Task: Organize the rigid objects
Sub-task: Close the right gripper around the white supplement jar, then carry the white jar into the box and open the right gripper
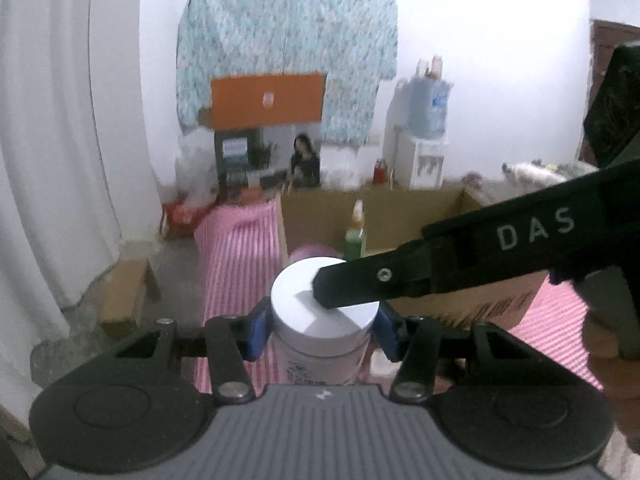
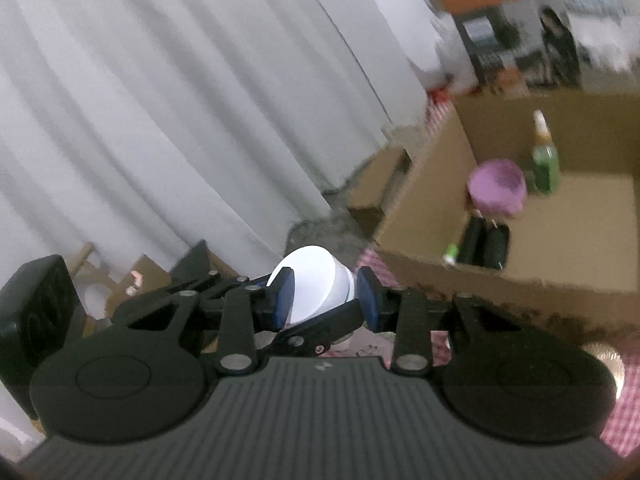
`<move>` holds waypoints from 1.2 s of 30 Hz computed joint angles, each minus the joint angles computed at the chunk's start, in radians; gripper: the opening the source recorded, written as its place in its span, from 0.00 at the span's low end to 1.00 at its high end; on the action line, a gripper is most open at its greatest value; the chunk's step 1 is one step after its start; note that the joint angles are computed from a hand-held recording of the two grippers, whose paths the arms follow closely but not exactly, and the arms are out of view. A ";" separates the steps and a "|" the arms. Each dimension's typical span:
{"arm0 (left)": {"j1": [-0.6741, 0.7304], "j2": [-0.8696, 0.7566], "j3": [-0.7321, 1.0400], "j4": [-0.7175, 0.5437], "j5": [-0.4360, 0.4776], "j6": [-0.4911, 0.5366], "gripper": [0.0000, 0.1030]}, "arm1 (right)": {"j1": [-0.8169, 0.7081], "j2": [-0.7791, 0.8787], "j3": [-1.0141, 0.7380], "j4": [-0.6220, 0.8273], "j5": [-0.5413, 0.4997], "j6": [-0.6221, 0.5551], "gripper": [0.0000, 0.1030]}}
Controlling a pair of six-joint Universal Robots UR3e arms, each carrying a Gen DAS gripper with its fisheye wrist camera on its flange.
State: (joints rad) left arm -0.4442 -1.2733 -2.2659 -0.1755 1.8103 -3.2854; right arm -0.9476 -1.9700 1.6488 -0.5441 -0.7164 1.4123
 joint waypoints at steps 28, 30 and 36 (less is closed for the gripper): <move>0.043 -0.822 1.040 -0.338 -0.289 0.072 0.53 | 0.081 0.649 -0.601 -0.450 0.126 0.487 0.33; 0.054 -0.883 1.119 -0.382 -0.297 0.068 0.53 | 0.122 0.703 -0.604 -0.567 0.111 0.577 0.33; 0.075 -1.059 1.367 -0.521 -0.297 0.066 0.53 | 0.232 0.885 -0.690 -0.812 0.076 0.774 0.34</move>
State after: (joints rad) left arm -0.3688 -2.3326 -0.8990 -0.6967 1.5134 -3.2198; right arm -0.7154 -1.0846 0.9583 -1.3562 -0.6401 2.1860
